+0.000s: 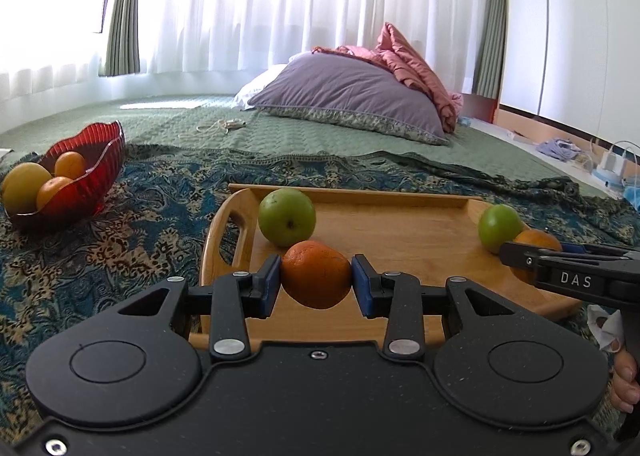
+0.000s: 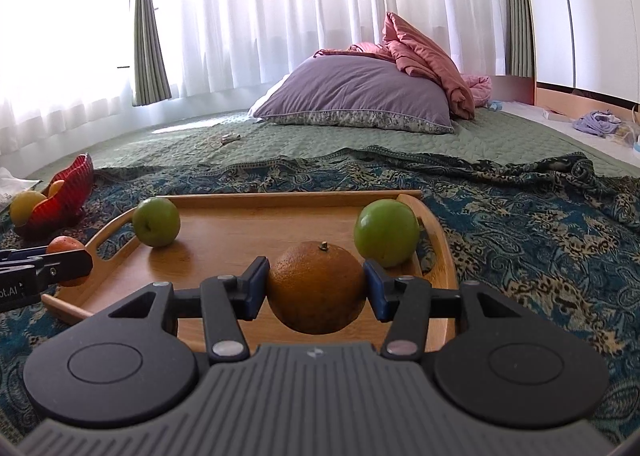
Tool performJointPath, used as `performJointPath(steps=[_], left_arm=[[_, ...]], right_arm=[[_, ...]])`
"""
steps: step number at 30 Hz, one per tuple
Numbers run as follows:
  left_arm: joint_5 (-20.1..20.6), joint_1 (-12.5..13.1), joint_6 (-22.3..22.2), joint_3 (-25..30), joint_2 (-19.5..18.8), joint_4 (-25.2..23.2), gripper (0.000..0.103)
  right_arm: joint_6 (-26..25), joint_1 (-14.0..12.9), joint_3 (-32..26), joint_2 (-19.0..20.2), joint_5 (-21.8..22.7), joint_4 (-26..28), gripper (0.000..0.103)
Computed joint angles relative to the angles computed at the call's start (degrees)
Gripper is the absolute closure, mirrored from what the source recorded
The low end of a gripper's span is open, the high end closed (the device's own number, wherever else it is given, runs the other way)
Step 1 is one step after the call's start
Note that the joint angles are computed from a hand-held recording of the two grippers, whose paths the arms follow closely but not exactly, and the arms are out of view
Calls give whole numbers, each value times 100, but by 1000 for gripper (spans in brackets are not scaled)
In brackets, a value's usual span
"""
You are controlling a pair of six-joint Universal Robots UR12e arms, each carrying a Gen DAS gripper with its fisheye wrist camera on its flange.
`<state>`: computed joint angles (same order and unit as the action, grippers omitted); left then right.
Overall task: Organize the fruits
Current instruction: 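Carry the tangerine and the large orange over the wooden tray, then lower the tangerine and open the left gripper while the right gripper releases the orange onto the tray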
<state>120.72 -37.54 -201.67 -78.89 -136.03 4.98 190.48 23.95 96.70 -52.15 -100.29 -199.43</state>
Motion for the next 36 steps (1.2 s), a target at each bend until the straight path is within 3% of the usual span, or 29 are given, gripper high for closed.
performJointPath(steps=[11,19,36], left_arm=[[-355,216,-195,489,-223,-580,67],[-572,246,-115,923,-476,-739,67],[-678,278,35,1293,-704,-983,67]], right_arm=[[-36,-55,-426,179,88,609,48],[111,-83,-749,323,269,938,48],[177,-72,-980,477,297,1172,48]])
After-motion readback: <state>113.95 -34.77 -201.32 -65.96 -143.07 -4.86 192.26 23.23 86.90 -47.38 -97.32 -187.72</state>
